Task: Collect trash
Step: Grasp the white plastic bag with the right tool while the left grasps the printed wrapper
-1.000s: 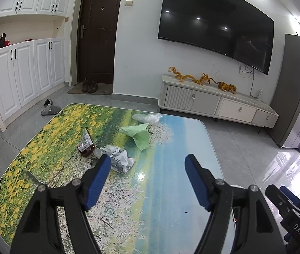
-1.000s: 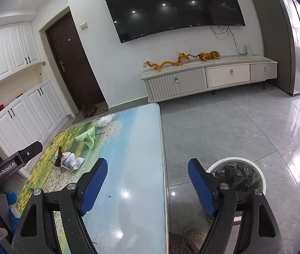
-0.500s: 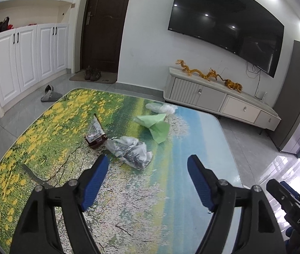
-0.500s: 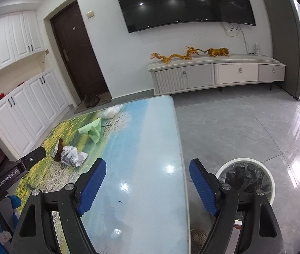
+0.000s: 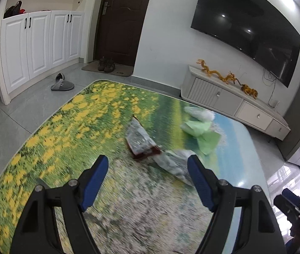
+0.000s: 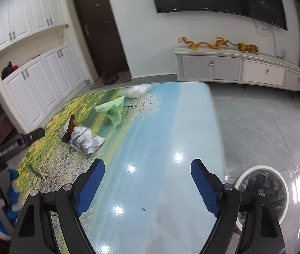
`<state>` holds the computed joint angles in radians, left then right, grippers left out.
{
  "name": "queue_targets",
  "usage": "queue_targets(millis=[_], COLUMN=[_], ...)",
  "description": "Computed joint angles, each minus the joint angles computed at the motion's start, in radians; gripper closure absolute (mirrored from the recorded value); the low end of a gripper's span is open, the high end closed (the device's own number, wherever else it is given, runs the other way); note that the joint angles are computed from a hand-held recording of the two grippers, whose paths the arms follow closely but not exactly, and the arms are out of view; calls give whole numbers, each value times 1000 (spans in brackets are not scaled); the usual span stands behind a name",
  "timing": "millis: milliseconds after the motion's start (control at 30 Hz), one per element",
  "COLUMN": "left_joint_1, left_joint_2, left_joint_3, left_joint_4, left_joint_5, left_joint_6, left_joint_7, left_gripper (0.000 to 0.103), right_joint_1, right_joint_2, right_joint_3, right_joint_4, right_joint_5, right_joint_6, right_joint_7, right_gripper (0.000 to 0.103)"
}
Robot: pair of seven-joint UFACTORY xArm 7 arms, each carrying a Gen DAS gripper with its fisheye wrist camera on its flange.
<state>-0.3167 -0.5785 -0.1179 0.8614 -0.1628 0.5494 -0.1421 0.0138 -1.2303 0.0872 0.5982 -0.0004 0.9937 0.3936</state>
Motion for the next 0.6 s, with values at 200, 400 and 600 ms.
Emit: queue_targets(millis=[200,400,600], left_joint_1=[19,29,39], left_joint_2=[172,319,384], left_joint_3=[13,9,1], left_joint_4=[139,239,276], left_joint_5=[27,13,15], left_joint_6=[28,61,56], left_joint_7=[57,93,122], left_gripper=[27,27,27], right_joint_1=[82,163,222], right_joint_2=[135,290,454], right_joint_3=[-23,-40,-54], right_joint_4=[11,43,98], right_joint_5=[40,99,143], right_joint_6=[-126,-248,-331], right_joint_7=[-78,-157,-254], right_gripper=[20,16,16])
